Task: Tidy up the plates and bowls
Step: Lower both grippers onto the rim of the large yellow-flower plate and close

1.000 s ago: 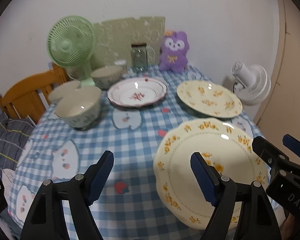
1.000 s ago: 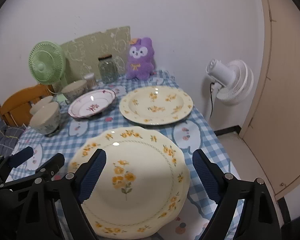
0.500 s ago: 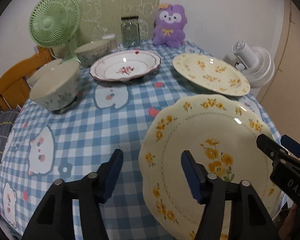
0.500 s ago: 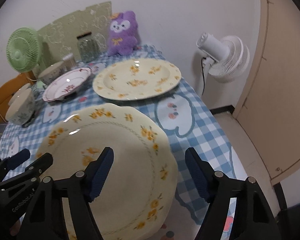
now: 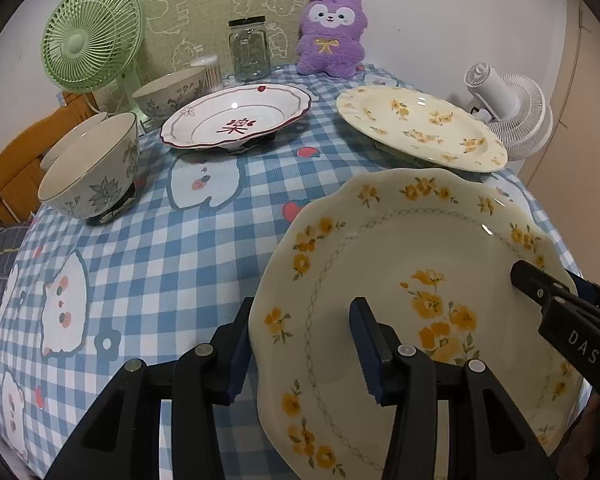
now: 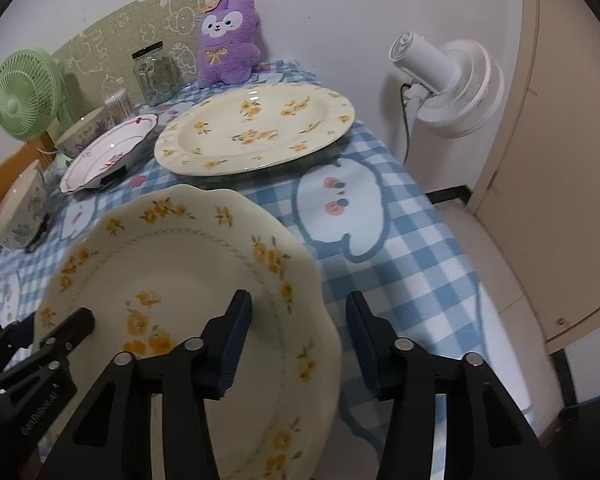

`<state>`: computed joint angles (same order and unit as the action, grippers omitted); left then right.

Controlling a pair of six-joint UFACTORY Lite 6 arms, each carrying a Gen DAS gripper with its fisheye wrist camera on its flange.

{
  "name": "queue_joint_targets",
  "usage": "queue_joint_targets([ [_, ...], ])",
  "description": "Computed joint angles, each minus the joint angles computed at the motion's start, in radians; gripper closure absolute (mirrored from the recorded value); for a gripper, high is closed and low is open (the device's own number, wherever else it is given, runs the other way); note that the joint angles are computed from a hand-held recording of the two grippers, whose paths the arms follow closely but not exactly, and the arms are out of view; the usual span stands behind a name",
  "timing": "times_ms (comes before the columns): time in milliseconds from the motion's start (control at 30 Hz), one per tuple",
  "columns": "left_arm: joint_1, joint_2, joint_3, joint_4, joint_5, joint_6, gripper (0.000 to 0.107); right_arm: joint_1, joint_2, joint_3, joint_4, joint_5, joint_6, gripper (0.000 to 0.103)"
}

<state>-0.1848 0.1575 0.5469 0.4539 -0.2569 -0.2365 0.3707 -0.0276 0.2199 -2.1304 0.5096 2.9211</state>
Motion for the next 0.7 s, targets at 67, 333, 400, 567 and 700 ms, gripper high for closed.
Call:
queue_joint_targets([
  [67, -0.003, 0.000, 0.000, -0.013, 0.004, 0.011, 0.059, 0.013, 0.018, 0.016, 0.005, 0.005, -0.005, 0.058],
  [333, -0.022, 0.008, -0.004, -0.141, -0.010, 0.129, 0.059, -0.010, 0.032, 0.021, -0.012, 0.015, -0.005, 0.058],
  [400, -0.032, 0.010, -0.001, -0.164, -0.009, 0.147, 0.059, -0.017, 0.031, 0.022, -0.002, 0.017, -0.022, 0.058],
  [567, -0.056, 0.015, 0.007, -0.202, -0.002, 0.169, 0.059, -0.027, 0.033, 0.030, 0.021, 0.017, -0.049, 0.058],
  [700, -0.070, 0.019, 0.016, -0.211, 0.007, 0.164, 0.060, -0.038, 0.043, 0.041, 0.032, 0.023, -0.075, 0.058],
])
